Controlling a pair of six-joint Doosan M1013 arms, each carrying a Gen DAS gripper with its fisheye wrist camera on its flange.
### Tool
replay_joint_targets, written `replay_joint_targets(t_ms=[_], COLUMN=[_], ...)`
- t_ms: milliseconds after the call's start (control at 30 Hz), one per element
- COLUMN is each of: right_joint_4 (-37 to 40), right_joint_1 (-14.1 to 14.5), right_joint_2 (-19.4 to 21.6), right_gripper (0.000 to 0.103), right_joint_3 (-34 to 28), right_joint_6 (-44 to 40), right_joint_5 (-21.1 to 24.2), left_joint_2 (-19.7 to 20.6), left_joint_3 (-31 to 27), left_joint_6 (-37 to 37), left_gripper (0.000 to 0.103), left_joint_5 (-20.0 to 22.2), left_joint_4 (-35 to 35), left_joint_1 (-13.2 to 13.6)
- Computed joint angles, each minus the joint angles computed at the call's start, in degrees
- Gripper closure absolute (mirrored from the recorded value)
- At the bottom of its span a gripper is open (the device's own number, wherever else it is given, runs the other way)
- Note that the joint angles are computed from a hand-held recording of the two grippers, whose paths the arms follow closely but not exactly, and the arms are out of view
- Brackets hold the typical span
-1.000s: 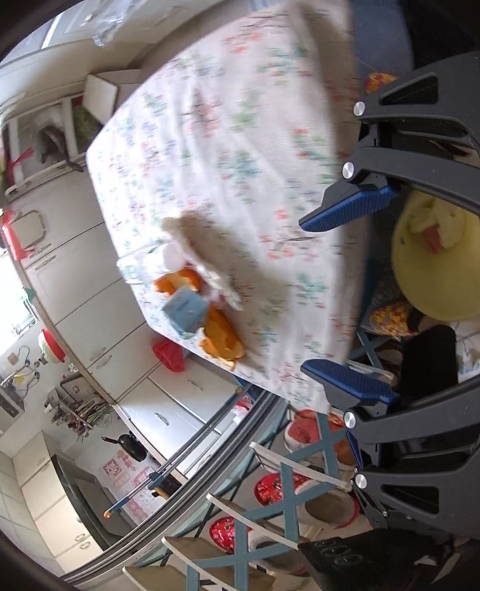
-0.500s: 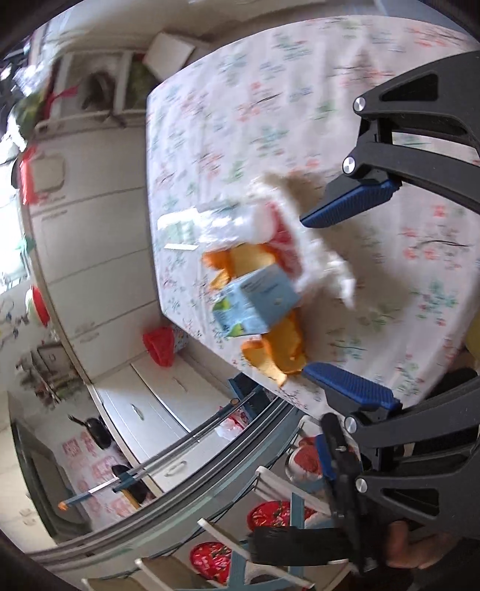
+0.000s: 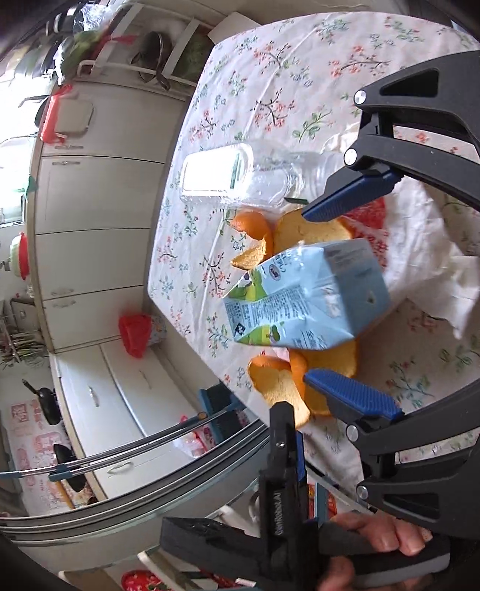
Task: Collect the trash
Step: 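Grasp the blue milk carton with right tool while left tool grasps orange peel, then carry the carton and orange peel over to the yellow basin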
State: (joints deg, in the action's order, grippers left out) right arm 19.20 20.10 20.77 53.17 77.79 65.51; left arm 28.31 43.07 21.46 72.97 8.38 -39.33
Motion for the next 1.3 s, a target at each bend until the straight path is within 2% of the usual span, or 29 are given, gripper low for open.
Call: replay_joint_targets(t_ms=[100,133,167,200,267,300,367,467,667,833,1000,1300], right_joint_4=[-0.07,0.05,0.43,0.59,1.23,1.87,3.72,7.15,17.02,23.57,25.85,27.23], right_joint_1=[0.12,0.24,0.20,0.13,-0.02,-0.20,-0.67,-1.62,-4.34,-6.09,-6.64,-7.29], right_joint_2=[0.73,1.12,1.33,1.41,1.25,1.00,0.74,0.39,-0.30,-1.59,-3.27,-6.32], right_gripper=[0.029,0.038,0.042,0.043,0.044,0.045,0.045,0.045,0.045,0.045,0.045,0.045], right_joint_3=[-0.73,-1.26,-1.53,-1.61,-1.43,-1.19,-0.81,-0.27,0.88,2.85,4.61,8.39], right_joint_6=[-0.19,-0.27,-0.52,-0.71,-1.39,-1.59,-1.45,-0.76,1.24,2.23,1.24,0.83], right_joint_5=[1.22,1.88,2.60,2.72,2.57,2.46,2.49,2.16,2.32,1.53,0.25,-2.01], left_joint_2=[0.78,1.11,1.25,1.67,2.29,2.65,3.11,2.88,1.95,2.06,1.81,-0.68], left_joint_3=[-0.54,-1.07,-1.29,-1.90,-2.96,-3.49,-4.38,-4.52,-4.16,-6.24,-7.22,-3.68], left_joint_6=[-0.26,0.01,0.25,0.56,1.73,2.35,3.70,4.06,3.58,5.67,8.38,7.18], left_gripper=[0.046,0.048,0.051,0.054,0.070,0.072,0.087,0.092,0.094,0.094,0.094,0.094], left_joint_5=[-0.43,-0.14,-0.11,0.29,1.32,1.87,2.54,2.60,1.96,3.66,4.72,3.54], left_joint_4=[-0.44,-0.41,-0.47,-0.23,-0.62,-0.58,-0.09,1.72,5.30,12.41,18.02,20.12], left_joint_1=[0.51,0.61,0.68,0.68,0.74,0.67,0.43,0.00,-0.83,-2.87,-4.94,-6.68])
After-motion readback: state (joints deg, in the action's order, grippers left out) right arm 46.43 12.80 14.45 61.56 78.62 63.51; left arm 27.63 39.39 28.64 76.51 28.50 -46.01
